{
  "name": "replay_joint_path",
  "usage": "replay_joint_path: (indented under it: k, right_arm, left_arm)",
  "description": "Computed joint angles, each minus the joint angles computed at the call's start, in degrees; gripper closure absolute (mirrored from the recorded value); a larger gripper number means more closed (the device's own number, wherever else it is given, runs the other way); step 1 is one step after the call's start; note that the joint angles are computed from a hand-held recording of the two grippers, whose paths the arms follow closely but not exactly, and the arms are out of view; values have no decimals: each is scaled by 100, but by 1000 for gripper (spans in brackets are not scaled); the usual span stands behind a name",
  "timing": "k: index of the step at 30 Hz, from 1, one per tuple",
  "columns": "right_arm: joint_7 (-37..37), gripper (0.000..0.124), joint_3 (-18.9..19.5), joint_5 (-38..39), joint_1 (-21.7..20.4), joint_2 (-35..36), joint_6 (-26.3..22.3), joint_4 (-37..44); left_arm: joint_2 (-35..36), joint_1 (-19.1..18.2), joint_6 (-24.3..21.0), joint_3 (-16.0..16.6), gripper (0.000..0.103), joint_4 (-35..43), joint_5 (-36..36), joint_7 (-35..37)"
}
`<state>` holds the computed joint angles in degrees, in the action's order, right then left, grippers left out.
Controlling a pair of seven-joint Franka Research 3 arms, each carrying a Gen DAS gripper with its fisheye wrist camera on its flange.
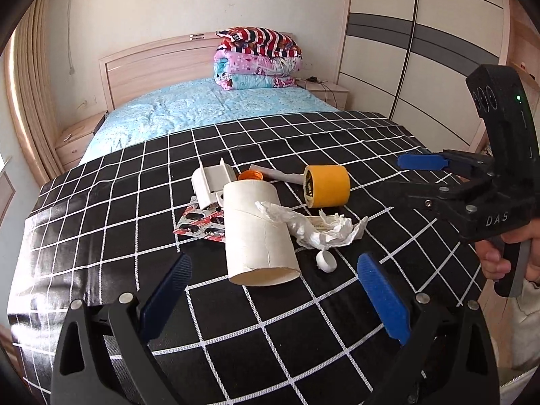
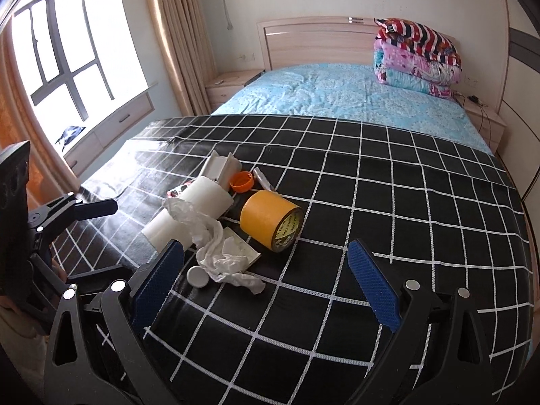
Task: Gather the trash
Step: 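Grasp the cardboard tube with the left tool while the right tool grasps the yellow tape roll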
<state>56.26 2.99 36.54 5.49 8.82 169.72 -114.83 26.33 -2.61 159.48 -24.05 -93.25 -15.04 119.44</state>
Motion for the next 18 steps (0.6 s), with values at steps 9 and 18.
replay_joint_path:
  k: [9, 18]
  right_arm:
    - [750, 39, -93, -581, -86, 691, -587, 793]
    - [726, 66, 34, -424, -206, 963, -854, 1108]
  left_arm:
    - [519, -378, -158, 371, 8, 622, 790, -616]
    - [768, -481, -301, 468, 24, 909, 1215, -895]
